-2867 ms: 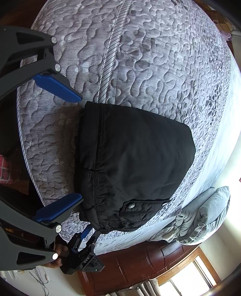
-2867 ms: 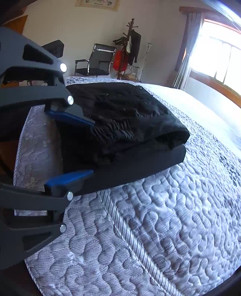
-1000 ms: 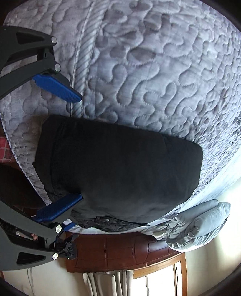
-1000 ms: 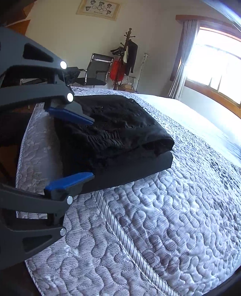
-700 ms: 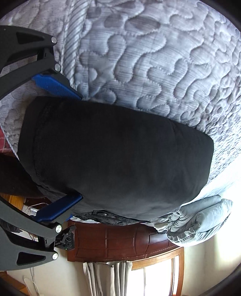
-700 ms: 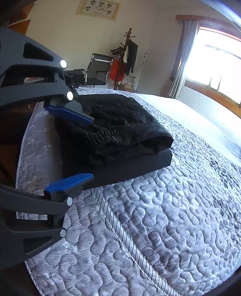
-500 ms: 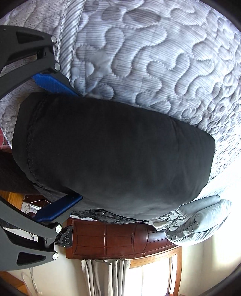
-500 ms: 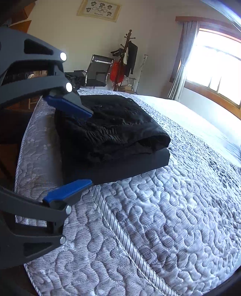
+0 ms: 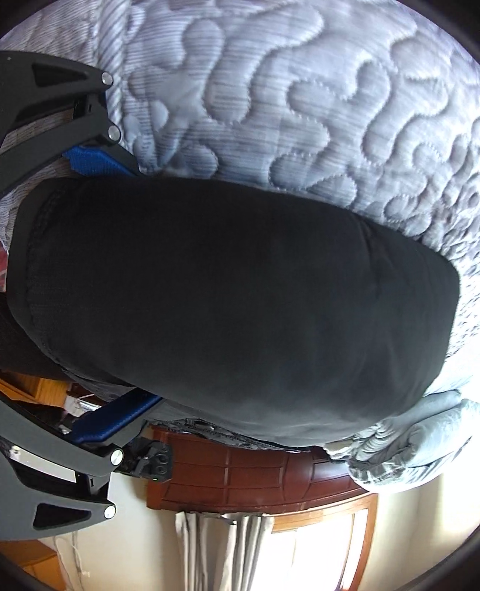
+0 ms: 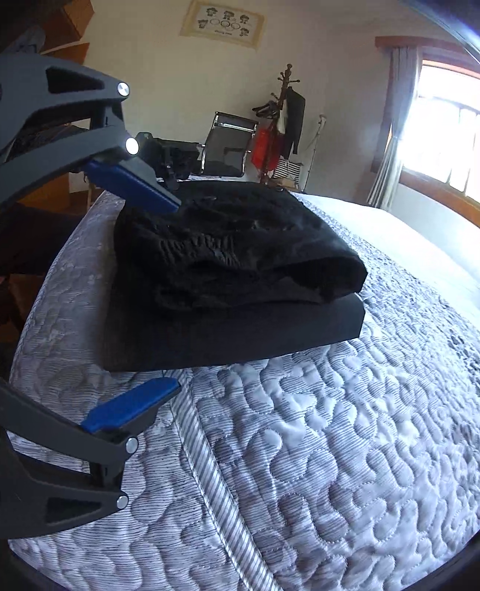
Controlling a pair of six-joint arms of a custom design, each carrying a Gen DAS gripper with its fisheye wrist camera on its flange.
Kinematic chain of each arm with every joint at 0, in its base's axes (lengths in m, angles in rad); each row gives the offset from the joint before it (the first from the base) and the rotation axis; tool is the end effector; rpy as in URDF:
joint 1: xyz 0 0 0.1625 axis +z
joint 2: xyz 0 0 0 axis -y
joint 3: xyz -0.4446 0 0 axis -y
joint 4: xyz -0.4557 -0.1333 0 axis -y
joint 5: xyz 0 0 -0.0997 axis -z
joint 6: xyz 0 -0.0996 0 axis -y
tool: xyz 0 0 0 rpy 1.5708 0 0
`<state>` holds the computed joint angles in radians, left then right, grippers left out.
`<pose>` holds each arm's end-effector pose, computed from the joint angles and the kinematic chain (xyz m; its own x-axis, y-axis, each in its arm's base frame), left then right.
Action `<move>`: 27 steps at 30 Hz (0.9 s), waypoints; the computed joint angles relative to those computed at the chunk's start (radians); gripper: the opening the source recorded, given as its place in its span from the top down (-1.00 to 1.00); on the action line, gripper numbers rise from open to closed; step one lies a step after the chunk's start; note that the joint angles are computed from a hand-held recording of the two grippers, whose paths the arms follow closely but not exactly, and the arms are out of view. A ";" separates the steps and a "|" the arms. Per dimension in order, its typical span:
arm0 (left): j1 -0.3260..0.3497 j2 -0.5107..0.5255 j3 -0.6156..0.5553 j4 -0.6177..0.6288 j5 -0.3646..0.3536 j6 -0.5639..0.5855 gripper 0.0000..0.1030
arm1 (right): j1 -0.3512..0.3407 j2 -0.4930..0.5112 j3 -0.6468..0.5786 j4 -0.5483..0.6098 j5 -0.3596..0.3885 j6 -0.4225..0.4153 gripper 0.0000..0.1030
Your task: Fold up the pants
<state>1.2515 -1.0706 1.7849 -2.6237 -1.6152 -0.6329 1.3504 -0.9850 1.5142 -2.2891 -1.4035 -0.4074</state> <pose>-0.0925 -0.6905 0.1934 -0.9362 -0.2656 0.2302 -0.3196 0.9159 -0.2431 -0.0189 -0.7700 0.2252 -0.9748 -0.2099 -0.0757 -0.1868 0.9533 -0.2374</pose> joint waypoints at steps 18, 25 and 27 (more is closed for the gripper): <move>0.063 0.093 -0.146 0.198 -0.240 0.081 -0.93 | -0.038 0.131 -0.182 0.241 0.093 -0.024 -0.81; 0.039 0.108 -0.161 0.197 -0.182 0.029 -0.93 | -0.012 0.157 -0.211 0.275 0.068 -0.040 -0.86; 0.032 0.106 -0.154 0.186 -0.164 0.009 -0.93 | -0.008 0.160 -0.212 0.274 0.066 -0.038 -0.87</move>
